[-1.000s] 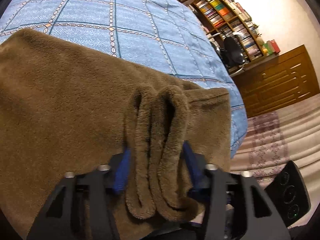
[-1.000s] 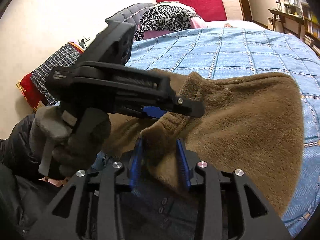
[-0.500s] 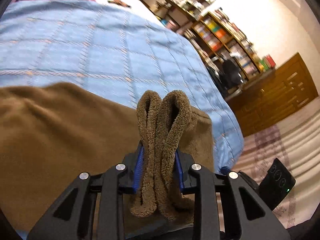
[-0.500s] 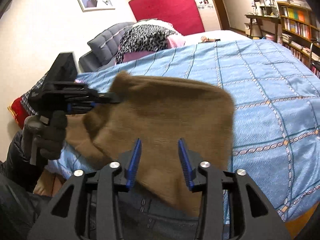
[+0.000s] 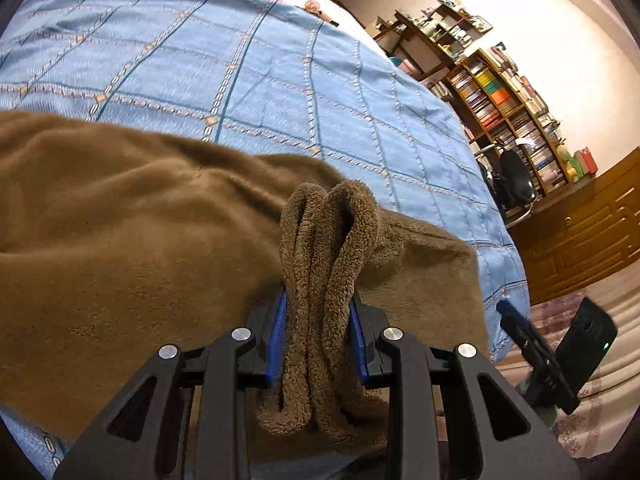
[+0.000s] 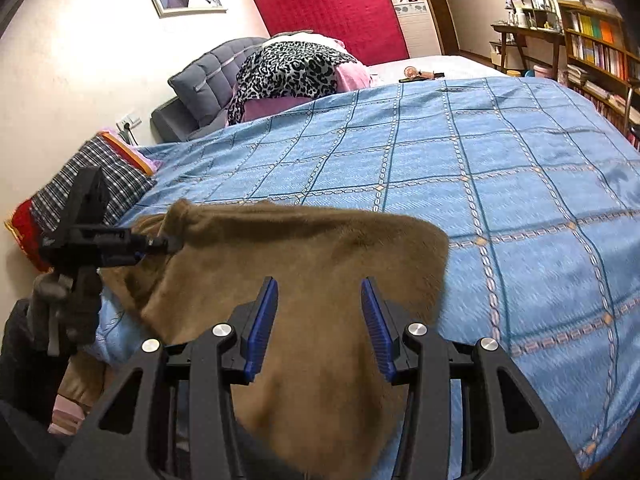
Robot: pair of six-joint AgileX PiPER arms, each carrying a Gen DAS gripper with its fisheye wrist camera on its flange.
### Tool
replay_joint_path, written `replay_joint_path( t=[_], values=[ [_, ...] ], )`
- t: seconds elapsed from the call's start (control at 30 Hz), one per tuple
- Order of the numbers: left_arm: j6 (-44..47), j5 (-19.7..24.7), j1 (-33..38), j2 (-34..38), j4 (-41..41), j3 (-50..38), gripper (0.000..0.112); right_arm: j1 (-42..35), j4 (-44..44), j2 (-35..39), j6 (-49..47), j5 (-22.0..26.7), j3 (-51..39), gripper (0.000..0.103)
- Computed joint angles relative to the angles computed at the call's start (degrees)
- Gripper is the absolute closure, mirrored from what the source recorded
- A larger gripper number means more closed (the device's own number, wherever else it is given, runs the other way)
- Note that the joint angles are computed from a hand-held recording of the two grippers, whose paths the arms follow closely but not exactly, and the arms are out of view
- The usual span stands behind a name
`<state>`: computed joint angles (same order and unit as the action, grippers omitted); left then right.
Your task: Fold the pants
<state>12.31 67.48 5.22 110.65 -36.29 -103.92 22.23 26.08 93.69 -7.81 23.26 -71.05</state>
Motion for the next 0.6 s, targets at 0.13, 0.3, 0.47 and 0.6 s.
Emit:
replay_joint_path(
  t=[0.13, 0.3, 0.47, 0.6],
  values=[
    [0.41, -2.32, -0.37, 1.15, 0.16, 0.96, 0.085, 1.45, -8.32, 5.77, 7.45, -0.46, -4.61, 0.059],
    [0.83, -6.45, -2.18, 1.83, 3.08, 2.83, 0.082, 1.32, -12.41, 11.8, 11.77, -0.65, -6.49, 0.058],
    [0.73, -8.89, -1.94, 1.63, 2.58, 5.44, 0.075, 2.54, -17.9, 12.71, 15.57, -2.4, -6.03, 0.057],
    [-2.46, -9.4, -1.83, 0.33, 4.34, 5.23, 0.058, 2.05, -15.6, 13.16, 13.77, -1.17, -7.0, 0.057]
  ],
)
